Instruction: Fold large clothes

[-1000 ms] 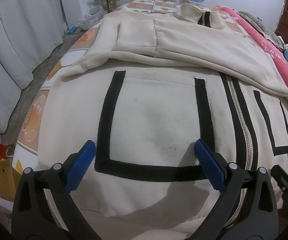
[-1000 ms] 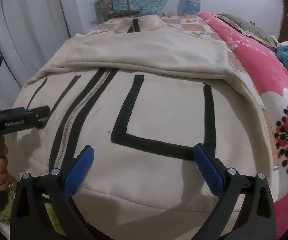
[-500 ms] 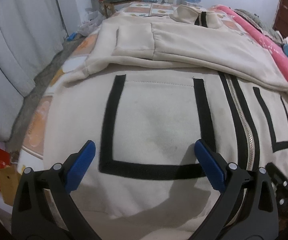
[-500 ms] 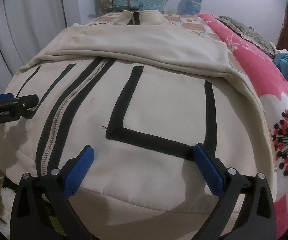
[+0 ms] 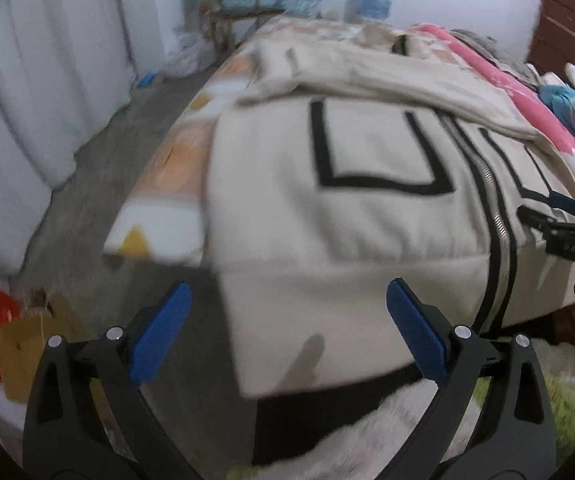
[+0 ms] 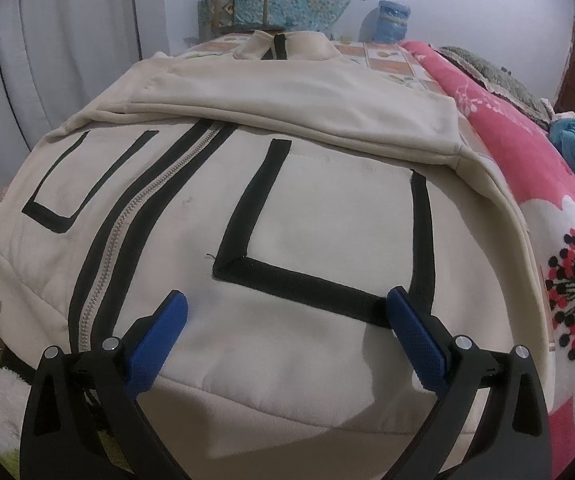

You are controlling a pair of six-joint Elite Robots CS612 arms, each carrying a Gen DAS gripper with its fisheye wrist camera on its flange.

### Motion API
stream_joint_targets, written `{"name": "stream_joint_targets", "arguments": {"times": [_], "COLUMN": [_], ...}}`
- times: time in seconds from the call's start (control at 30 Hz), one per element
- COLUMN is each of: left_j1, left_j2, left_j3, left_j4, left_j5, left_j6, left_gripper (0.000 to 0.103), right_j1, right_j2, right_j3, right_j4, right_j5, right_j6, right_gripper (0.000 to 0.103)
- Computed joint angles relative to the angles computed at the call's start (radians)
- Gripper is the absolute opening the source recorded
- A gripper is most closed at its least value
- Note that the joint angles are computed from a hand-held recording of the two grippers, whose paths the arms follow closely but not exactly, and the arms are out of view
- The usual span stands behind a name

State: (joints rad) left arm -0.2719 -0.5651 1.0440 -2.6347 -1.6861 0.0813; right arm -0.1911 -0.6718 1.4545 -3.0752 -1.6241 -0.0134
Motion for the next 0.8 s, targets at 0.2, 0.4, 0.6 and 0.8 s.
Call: {"name": "stream_joint_targets", "arguments": {"times": [0.2, 0.4, 0.6, 0.8], "left_j1": [0.029, 0.047, 0.042, 0.029], "left_j2": [0.026, 0.063, 0.081, 0.064], "left_j3": [-0.031, -0.078, -0.100, -0.075], "left_j4": [0.098, 0.153, 0.164, 0.139], "left_j5": [-0.098, -0.196, -0.211, -0.147], "left_j6": [-0.100, -0.142, -0.140, -0.082], "left_gripper": [0.078, 0.074, 0.062, 0.061], "right_j1": [-0.002, -0.002, -0.020, -0.057], "right_j2": [-0.001, 0.001, -0.015, -0.083], "right_j3": [-0.005, -0.003, 0.017, 0.113], "right_j4": [0.017, -0.001, 0.003, 0.007], "right_j5": [0.007, 0.008, 0.081, 0.193], "right_j6": [-0.014, -0.019, -0.010, 0.046], "right_gripper": [0.097, 0.097, 0.097, 0.097]}}
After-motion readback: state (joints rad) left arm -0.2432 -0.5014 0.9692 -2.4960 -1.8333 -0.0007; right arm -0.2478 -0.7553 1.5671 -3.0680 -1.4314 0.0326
